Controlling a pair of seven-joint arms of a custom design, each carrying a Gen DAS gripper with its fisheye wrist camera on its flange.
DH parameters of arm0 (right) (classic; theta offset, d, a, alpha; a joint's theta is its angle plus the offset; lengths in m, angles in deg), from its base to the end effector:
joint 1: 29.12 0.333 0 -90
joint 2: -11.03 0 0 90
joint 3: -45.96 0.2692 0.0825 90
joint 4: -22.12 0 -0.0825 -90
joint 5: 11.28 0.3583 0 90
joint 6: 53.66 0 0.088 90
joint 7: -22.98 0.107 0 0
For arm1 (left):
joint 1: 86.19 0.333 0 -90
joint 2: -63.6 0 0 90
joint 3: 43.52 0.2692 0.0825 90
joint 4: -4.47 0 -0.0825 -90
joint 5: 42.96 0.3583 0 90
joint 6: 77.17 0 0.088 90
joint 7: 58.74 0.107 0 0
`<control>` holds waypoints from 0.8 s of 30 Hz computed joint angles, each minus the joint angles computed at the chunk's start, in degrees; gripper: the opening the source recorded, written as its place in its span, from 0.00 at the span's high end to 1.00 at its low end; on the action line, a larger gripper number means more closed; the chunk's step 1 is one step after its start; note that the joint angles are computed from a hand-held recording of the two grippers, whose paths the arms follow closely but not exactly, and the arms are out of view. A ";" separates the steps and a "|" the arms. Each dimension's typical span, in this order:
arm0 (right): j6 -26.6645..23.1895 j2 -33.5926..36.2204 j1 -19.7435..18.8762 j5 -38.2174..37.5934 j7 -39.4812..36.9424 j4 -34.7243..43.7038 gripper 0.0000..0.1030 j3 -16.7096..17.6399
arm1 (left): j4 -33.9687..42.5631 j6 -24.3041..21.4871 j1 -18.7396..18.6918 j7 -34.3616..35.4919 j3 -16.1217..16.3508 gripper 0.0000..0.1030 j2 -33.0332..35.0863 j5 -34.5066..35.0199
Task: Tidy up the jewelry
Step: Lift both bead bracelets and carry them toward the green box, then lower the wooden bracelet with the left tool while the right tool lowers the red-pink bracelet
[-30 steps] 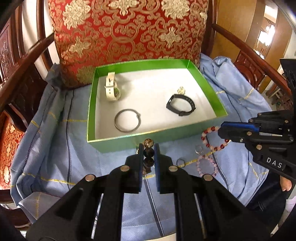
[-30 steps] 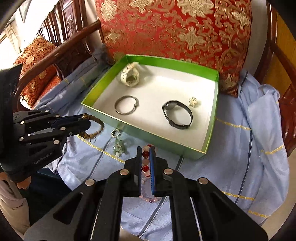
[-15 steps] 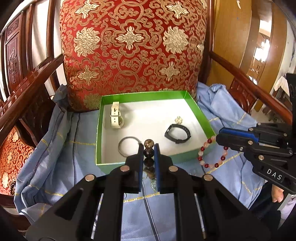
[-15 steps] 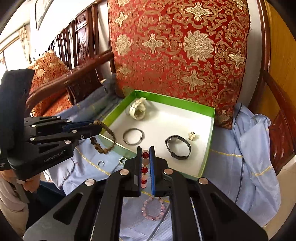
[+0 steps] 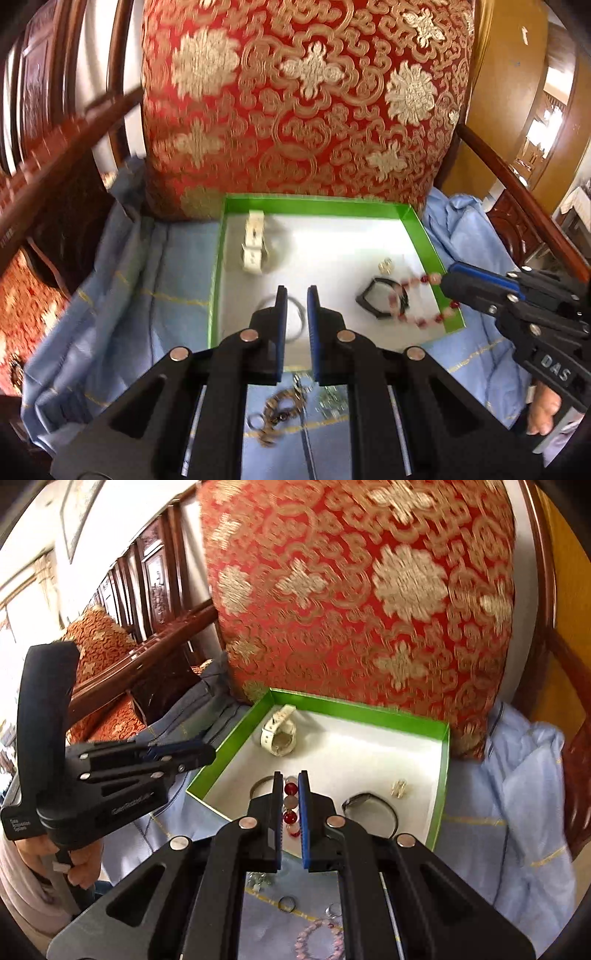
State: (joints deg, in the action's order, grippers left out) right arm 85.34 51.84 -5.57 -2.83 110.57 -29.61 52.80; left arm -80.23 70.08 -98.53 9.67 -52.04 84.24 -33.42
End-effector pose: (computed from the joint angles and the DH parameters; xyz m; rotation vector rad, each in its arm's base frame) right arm 0.6542 0.3408 0.5415 -1.9627 1.2452 -0.3075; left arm 0.6361 -0.2279 0.5219 -1.7977 1.9149 -0.8752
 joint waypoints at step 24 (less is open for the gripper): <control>-24.94 1.99 2.36 1.41 -1.07 4.30 0.92 0.54 | 13.15 -30.14 -1.99 1.86 1.57 0.62 12.94 3.36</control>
State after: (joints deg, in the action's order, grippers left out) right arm 60.40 53.84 -3.21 -1.42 109.50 -25.31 53.34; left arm -67.09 39.94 -100.52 11.52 -50.47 97.18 -30.06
